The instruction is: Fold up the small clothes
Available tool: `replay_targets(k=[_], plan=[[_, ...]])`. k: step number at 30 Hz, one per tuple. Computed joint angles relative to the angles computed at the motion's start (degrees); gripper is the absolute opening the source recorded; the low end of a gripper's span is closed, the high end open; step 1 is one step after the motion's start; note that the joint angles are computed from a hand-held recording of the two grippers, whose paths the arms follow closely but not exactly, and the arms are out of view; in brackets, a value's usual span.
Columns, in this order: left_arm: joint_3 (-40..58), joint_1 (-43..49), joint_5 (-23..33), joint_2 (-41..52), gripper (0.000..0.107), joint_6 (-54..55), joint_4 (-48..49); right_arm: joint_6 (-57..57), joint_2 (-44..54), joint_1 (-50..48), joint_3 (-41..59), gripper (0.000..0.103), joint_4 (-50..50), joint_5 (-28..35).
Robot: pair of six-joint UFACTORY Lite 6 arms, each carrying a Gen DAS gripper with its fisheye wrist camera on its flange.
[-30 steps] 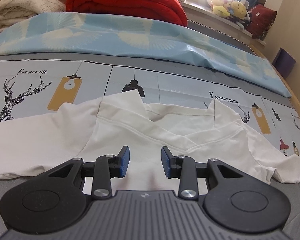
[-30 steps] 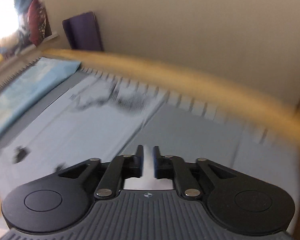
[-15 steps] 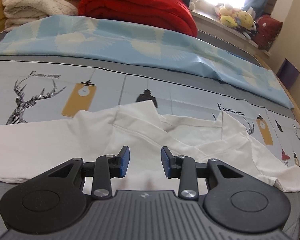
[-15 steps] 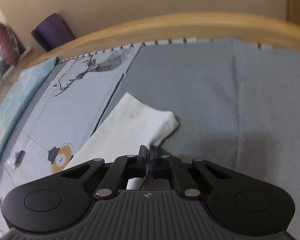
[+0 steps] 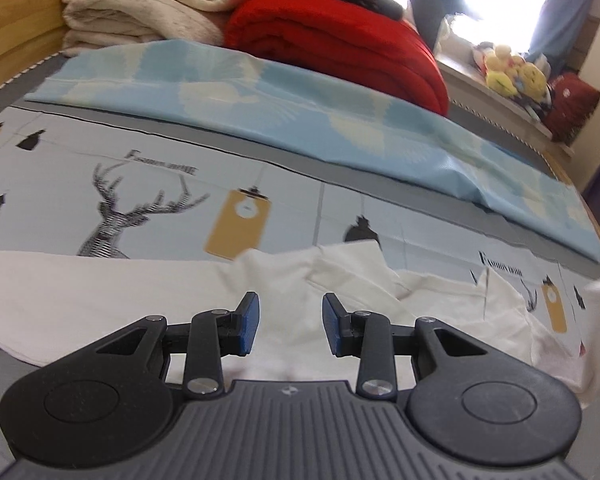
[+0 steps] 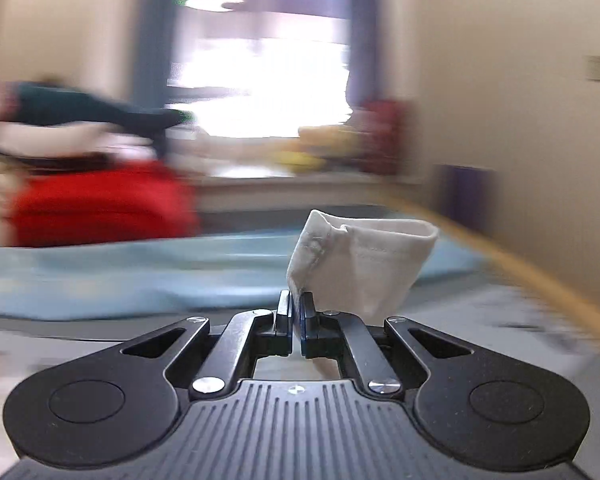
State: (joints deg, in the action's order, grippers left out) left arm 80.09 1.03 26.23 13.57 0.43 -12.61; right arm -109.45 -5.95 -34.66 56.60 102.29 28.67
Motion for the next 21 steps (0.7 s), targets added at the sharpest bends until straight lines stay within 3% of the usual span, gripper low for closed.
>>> replay_targets(k=[3,5,8,11,13,16,19,21], plan=[[0.29,2.55,1.05,-0.43,0.039,3.30,-3.19,12.48,-6.92,15.61,-8.38,0.004,-7.24,-0.37],[0.59,3.63,1.83,-0.26,0.039,5.36,-5.34,24.47,-4.10,25.07,-10.16,0.007,-16.45,-0.15],[0.83,4.59,2.76,0.10,0.039,7.52,-7.65,42.46,-3.94,34.89,-13.38,0.007,-30.93,-9.08],[0.81,5.01,3.38,0.44,0.039,9.27,-9.80,60.16,-11.33,32.41,-13.97,0.010,-48.75,-5.58],[0.86,5.32,4.35,1.10,0.039,11.85,-13.49,64.46,-15.71,27.01,-13.38,0.015,-53.62,-2.65],[-0.14,4.20,4.49,1.72,0.037,14.42,-17.01,58.89,-16.66,15.06,-11.33,0.025,-48.13,2.64],[-1.81,2.25,3.57,2.33,0.037,17.77,-20.95,49.87,-13.69,5.34,-11.36,0.025,-38.90,2.88],[-2.96,0.34,1.38,2.97,0.037,18.56,-21.47,51.99,-9.76,1.52,-10.62,0.025,-38.31,2.29]])
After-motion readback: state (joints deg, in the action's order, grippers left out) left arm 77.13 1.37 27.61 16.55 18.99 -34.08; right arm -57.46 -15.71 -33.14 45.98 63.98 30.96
